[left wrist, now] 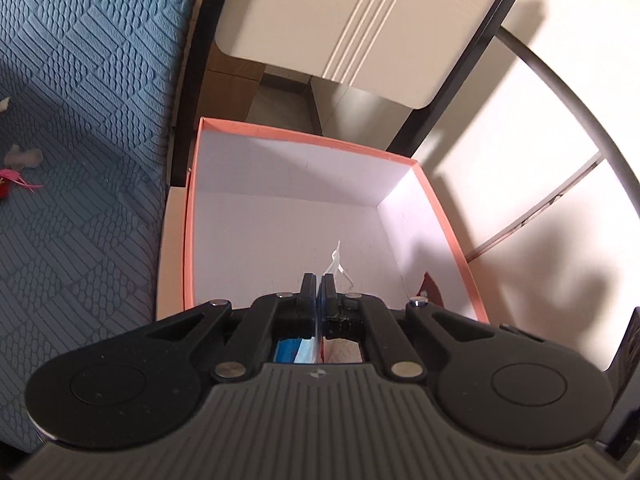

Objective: Organize soft objects
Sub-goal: 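Open left gripper to drop the mask while right gripper releases the candy packet into the box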

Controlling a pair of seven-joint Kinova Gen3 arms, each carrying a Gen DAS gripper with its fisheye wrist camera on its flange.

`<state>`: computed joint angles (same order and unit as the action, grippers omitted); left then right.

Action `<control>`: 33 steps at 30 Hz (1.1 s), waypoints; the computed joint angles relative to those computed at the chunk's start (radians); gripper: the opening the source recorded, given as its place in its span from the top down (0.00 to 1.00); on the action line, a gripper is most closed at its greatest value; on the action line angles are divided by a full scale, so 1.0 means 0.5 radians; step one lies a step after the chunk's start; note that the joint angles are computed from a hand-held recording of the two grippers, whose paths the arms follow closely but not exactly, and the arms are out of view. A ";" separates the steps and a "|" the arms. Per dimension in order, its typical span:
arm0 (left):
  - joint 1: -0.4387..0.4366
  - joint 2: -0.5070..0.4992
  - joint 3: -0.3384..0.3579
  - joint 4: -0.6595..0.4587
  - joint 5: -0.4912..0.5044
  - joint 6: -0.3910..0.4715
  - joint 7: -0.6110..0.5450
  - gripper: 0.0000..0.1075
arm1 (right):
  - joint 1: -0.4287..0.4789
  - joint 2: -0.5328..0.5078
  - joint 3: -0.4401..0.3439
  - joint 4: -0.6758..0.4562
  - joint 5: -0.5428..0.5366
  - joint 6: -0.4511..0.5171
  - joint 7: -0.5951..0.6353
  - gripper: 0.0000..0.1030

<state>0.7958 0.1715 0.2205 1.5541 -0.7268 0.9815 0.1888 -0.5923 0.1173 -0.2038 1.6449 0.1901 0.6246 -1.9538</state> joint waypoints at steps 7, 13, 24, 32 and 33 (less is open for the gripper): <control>-0.007 0.037 -0.025 -0.016 0.028 -0.023 -0.035 0.98 | 0.012 0.014 0.027 0.058 0.024 -0.009 -0.092 0.70; 0.028 0.047 -0.028 -0.050 -0.015 0.052 -0.034 0.92 | 0.028 0.004 0.018 0.059 -0.003 -0.010 -0.075 0.69; 0.199 0.024 0.001 -0.156 -0.296 0.378 0.015 0.31 | -0.011 -0.043 0.009 -0.016 0.118 0.026 -0.125 0.42; 0.241 -0.151 0.157 -0.079 -0.564 0.608 0.147 0.31 | -0.108 -0.116 -0.057 -0.118 0.356 0.048 -0.364 0.42; 0.243 -0.173 0.184 -0.070 -0.592 0.653 0.152 0.31 | -0.123 -0.119 -0.071 -0.140 0.382 0.060 -0.385 0.42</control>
<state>0.9173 0.0851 0.3126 1.5193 -1.0229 1.3081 0.2650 -0.6538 0.0580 -0.2392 1.5750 0.3813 0.6545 -2.1463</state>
